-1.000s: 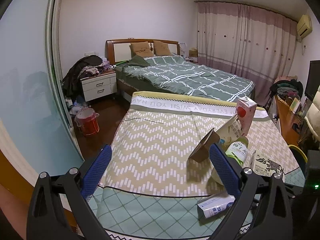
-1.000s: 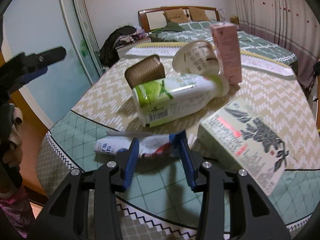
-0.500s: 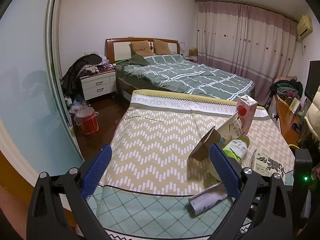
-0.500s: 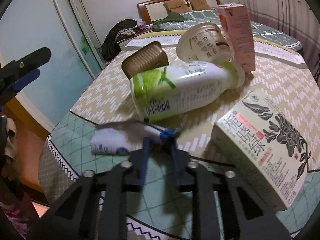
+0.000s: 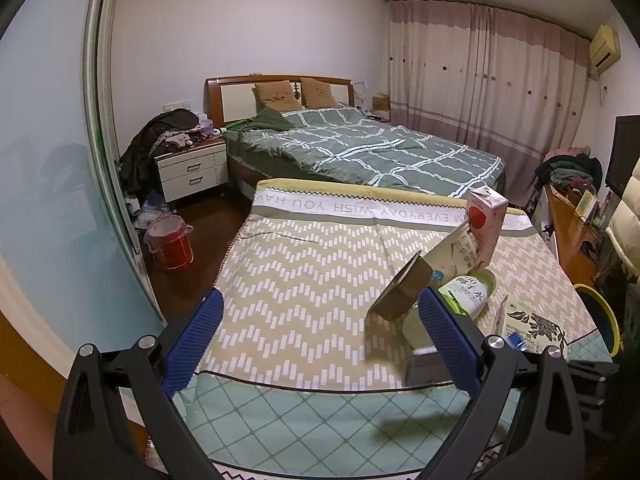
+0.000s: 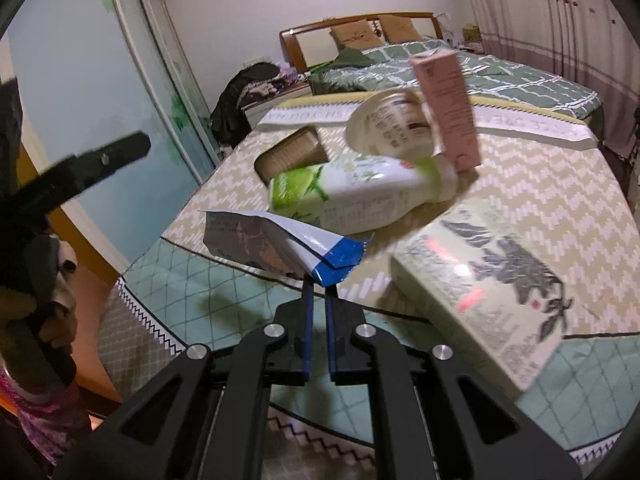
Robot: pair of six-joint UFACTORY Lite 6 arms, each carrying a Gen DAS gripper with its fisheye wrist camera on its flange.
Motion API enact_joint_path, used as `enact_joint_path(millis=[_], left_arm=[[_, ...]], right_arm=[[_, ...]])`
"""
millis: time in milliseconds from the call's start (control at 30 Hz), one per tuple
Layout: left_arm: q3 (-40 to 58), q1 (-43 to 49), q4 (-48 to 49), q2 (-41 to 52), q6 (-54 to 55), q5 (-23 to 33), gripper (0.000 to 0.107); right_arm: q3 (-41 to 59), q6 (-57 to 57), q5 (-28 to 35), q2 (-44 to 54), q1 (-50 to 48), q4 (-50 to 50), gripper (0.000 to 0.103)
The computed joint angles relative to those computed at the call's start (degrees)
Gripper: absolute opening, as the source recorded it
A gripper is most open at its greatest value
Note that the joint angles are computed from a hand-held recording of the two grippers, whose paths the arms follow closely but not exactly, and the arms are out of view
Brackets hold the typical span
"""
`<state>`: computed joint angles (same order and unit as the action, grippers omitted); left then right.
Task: Collect trash
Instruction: 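Carry the toothpaste tube over the bin and open the right gripper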
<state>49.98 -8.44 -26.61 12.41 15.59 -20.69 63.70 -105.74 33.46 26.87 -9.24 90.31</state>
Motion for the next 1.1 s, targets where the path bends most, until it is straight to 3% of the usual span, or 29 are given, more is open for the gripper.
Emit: enact_joint_path(millis=[300, 700, 900, 1100], left_arm=[[2.3, -3.8, -4.5, 1.8, 4.2, 0.4, 0.096], [10.0, -10.4, -9.1, 8.7, 8.8, 2.3, 0.096], [14.1, -13.4, -13.2, 12.0, 13.2, 3.5, 0.096], [17.3, -14.8, -16.0, 14.5, 16.4, 4.7, 0.096]], right_arm=[[2.1, 0.8, 2.3, -1.7, -11.1, -0.2, 0.006], [17.7, 6.4, -0.5, 8.8, -28.4, -1.8, 0.006], [29.4, 13.5, -4.9, 17.9, -34.0, -6.1, 0.006], [46.2, 33.0, -9.1, 29.9, -36.6, -21.5, 0.006]])
